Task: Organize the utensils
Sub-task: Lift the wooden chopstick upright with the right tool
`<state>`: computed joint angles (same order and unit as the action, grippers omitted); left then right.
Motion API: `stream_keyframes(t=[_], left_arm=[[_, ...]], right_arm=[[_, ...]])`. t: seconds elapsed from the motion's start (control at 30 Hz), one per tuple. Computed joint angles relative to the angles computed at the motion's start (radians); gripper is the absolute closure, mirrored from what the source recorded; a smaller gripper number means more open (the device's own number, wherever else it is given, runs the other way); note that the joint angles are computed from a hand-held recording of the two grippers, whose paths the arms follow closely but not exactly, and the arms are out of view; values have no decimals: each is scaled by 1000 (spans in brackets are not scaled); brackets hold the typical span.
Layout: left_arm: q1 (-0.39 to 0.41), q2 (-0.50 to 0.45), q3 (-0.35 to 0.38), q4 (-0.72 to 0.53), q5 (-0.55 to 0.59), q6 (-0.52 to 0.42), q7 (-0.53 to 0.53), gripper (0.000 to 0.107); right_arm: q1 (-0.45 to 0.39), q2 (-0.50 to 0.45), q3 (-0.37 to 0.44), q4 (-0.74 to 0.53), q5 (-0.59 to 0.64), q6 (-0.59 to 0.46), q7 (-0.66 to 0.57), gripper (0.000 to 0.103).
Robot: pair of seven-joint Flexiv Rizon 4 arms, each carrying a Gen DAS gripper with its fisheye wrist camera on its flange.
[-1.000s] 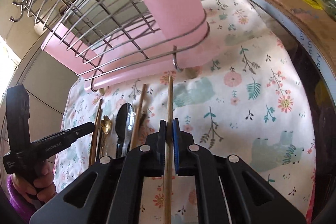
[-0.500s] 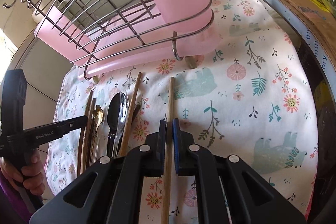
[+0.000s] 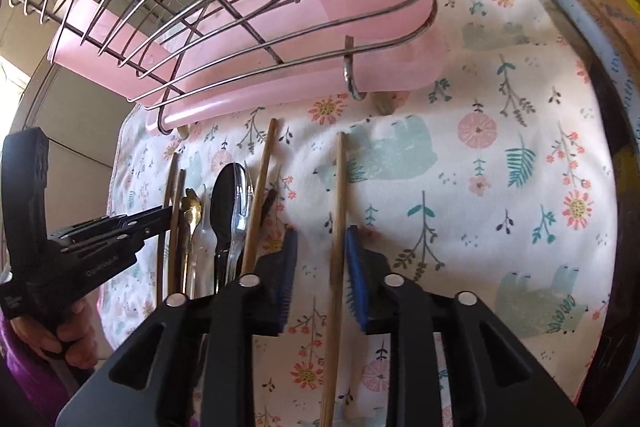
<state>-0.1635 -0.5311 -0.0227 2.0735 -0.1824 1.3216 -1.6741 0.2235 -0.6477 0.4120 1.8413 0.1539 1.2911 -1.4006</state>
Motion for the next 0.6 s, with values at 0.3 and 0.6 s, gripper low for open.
stream_keyframes(t=[0.3, 0.6], left_arm=[[-38, -2, 33, 13, 40, 39, -37, 98], [92, 80, -136, 215, -53, 337, -8, 101]], right_arm=[[206, 34, -210, 76, -172, 69, 173, 95], [414, 82, -449, 263, -293, 381, 370, 96]])
